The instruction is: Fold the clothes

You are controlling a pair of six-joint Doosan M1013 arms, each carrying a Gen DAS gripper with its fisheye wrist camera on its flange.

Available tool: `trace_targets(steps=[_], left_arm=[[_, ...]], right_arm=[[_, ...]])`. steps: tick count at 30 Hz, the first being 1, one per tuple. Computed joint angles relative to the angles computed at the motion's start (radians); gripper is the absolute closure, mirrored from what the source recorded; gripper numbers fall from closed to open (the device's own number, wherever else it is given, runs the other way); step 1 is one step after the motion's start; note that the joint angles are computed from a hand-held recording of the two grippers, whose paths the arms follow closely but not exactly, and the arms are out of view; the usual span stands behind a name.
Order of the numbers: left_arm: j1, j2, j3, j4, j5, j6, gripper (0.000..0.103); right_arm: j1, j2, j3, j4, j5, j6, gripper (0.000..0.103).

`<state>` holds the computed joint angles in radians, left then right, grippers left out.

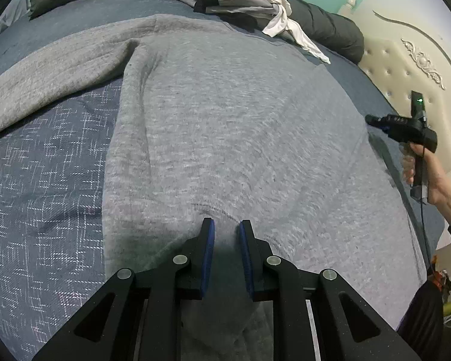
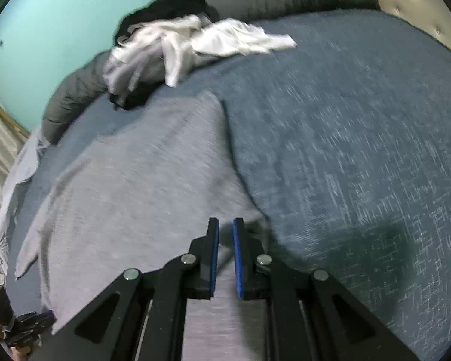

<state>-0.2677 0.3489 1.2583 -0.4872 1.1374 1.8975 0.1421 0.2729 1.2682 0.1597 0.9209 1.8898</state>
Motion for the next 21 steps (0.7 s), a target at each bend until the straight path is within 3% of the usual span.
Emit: trace_targets(steps=[2, 4, 8, 16, 19, 21], left_arm=[[0.002, -0.003, 0.003, -0.001, 0.001, 0.004, 0.085], [0.002, -0.003, 0.004, -0.003, 0.002, 0.003, 0.085], [-0.002, 0.002, -0.002, -0.006, 0.001, -0.003, 0.085], [0.027, -0.009, 0.019, -0.057, 0.017, 0.009, 0.085], [0.029, -0.016, 0.025, -0.059, 0.017, 0.007, 0.084], [0.032, -0.023, 0.029, -0.063, 0.017, 0.01, 0.084]], right_arm=[[0.006, 0.005, -0.005, 0.053, -0.003, -0.054, 0.094], [0.019, 0.028, -0.03, 0.048, 0.052, -0.061, 0.095], [0.024, 0.044, -0.029, -0.006, 0.109, 0.047, 0.098], [0.038, 0.025, -0.028, -0.038, 0.071, 0.08, 0.094], [0.04, 0.048, -0.048, -0.031, 0.136, 0.081, 0.094], [0.04, 0.025, -0.018, -0.021, 0.075, 0.119, 0.094]])
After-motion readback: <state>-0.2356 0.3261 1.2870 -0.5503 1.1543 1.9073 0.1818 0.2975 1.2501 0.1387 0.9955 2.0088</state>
